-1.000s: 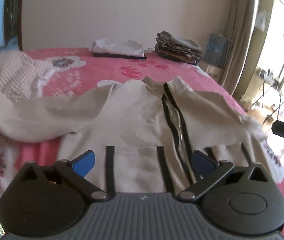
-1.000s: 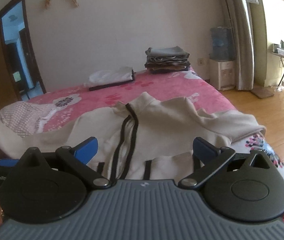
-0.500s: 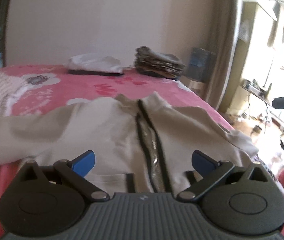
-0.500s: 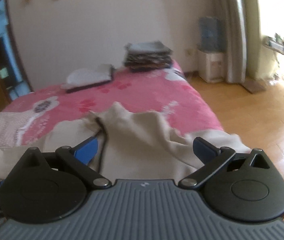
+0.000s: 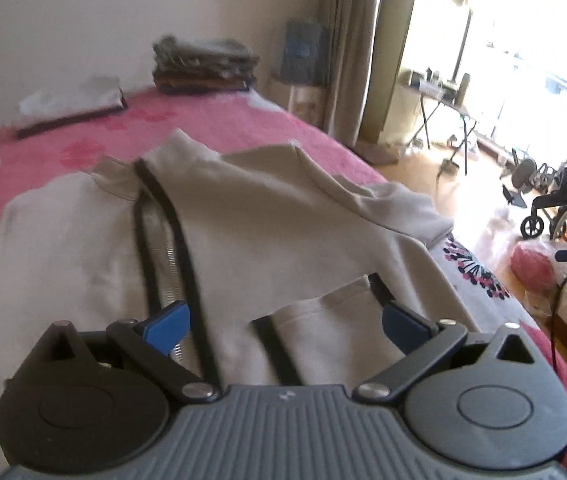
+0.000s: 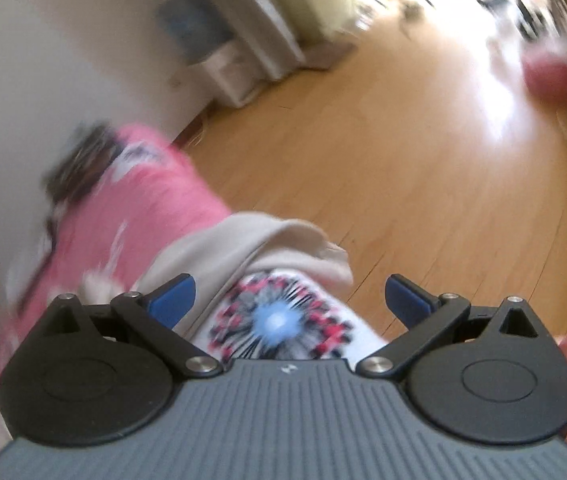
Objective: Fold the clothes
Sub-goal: 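Grasp the hoodie sleeve with the right gripper and fold it over the body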
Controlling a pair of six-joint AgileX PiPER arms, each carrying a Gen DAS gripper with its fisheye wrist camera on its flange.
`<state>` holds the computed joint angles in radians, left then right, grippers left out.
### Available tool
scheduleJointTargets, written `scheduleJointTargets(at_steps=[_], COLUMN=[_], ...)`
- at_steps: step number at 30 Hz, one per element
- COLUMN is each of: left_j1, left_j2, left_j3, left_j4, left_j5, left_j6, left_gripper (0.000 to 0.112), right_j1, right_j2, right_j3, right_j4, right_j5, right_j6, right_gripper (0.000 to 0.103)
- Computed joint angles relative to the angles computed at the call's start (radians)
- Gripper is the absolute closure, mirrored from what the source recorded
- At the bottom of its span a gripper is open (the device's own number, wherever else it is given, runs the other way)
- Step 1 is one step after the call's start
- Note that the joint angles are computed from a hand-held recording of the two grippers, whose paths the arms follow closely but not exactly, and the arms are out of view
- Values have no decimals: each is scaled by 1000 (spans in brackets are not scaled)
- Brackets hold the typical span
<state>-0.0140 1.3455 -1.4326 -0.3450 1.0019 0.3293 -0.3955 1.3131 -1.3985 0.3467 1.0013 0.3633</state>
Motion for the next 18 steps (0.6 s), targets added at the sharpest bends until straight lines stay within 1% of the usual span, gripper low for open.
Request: scheduleJointTargets(at_steps=[2, 5, 8, 12, 15, 16, 18], left_j1=[-41, -92, -130, -160, -186, -192, -192], left_j2=[53, 110, 125, 115, 106, 104, 103], left_j3=[-44, -83, -70, -28, -2, 4, 10], left_j4=[44, 105, 143, 148, 173, 179, 187], left_j5=[11, 20, 24, 24, 26, 28, 39], left_j6=[-48, -109, -153, -154, -150, -150, -156], left_gripper=[9, 10, 11, 17, 23, 25, 28], right_j1=[-91, -188, -221, -206, -183, -175, -142], right_j2=[55, 174, 323, 527, 693, 736, 799], right_j3=[26, 45, 44, 14, -43, -64, -93], right_j4=[116, 308, 486, 731, 907, 946, 1009], right_j5=[-28, -41, -58, -64, -41, -30, -37], right_j6=[-65, -154, -200, -287, -337, -334, -311], right_gripper=[1, 1, 1, 2, 2, 2, 2])
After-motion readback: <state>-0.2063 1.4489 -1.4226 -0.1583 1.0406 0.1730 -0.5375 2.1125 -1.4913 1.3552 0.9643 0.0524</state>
